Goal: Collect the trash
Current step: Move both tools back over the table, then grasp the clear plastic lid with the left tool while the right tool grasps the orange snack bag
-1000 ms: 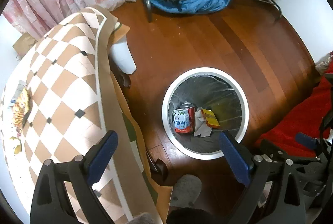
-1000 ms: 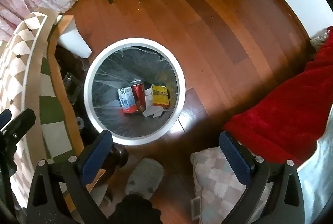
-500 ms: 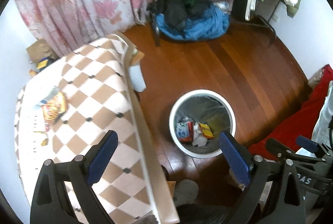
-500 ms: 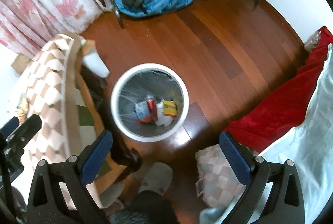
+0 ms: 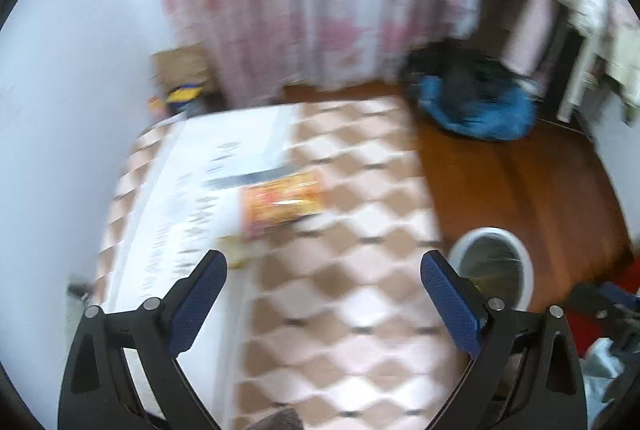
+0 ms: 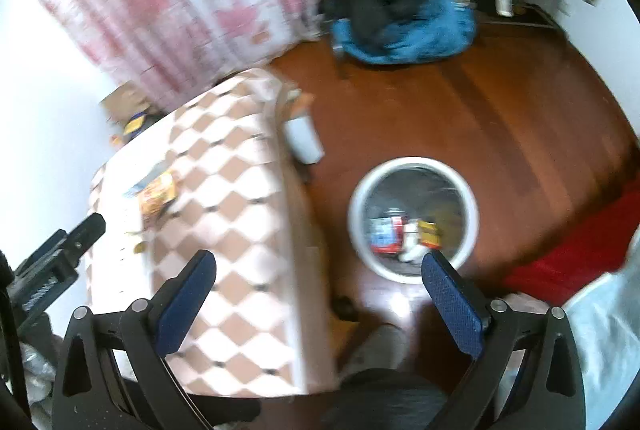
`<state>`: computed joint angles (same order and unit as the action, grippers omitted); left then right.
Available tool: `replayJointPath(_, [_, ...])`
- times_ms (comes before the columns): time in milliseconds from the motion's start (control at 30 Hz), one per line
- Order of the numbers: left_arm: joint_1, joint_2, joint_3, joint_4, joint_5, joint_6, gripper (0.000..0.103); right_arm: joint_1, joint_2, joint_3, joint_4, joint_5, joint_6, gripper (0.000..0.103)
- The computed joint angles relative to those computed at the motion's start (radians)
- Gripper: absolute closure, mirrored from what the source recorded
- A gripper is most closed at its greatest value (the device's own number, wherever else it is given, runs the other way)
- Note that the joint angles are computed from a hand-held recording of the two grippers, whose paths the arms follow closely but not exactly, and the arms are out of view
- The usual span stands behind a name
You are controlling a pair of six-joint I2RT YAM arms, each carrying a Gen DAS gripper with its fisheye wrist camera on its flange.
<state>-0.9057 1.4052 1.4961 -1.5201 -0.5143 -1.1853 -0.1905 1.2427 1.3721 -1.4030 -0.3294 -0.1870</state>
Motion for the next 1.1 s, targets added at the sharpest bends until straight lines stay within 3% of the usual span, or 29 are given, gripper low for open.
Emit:
replayJointPath(167, [0.34,-0.301,-0.345,0.059,0.068,0.161,0.004,0.51,0.085,-0.011,0.157,0.097,0.357,0.0])
replayJointPath(267, [0.631,-0.408,-0.497,0.153,0.119,0.389,0.004,0.727,0.261,0.058,0.254,0.143,0.496,0.0])
replayJointPath(467, [1.107,-0.399,-0.69,0.415,0.248,0.799,0.004,0.892,0.666,0.278,0.383,0.141,0.659,0.0])
replayJointPath(600, [1.272,-0.306,-0.713,0.541,0.368,0.945,0.004,0.925,0.856,0.423,0.376,0.186,0.718,0.012])
replayJointPath(767, [1.285,-0.201,-0.702,0.647,0.444,0.993,0.005,0.955,0.972,0.51,0.38,0.226,0.755,0.013])
replayJointPath(867, [1.25,-0.154,-0.691,0.687,0.452,1.006,0.006,0.978,0.989,0.525,0.389,0.279,0.754,0.022])
replayJointPath(900, [1.248,-0.143,-0.69,0.698,0.454,1.013,0.009,0.989,0.992,0.53,0.386,0.307,0.749,0.029])
replayJointPath(967, [1.231,-0.122,-0.691,0.714,0.453,1.015,0.034,1.003,0.989,0.525,0.397,0.345,0.749,0.045])
replayJointPath(1100, [1.207,-0.148,-0.717,0.74,0.431,1.004,0.061,1.011,0.97,0.49,0.421,0.387,0.748,0.077])
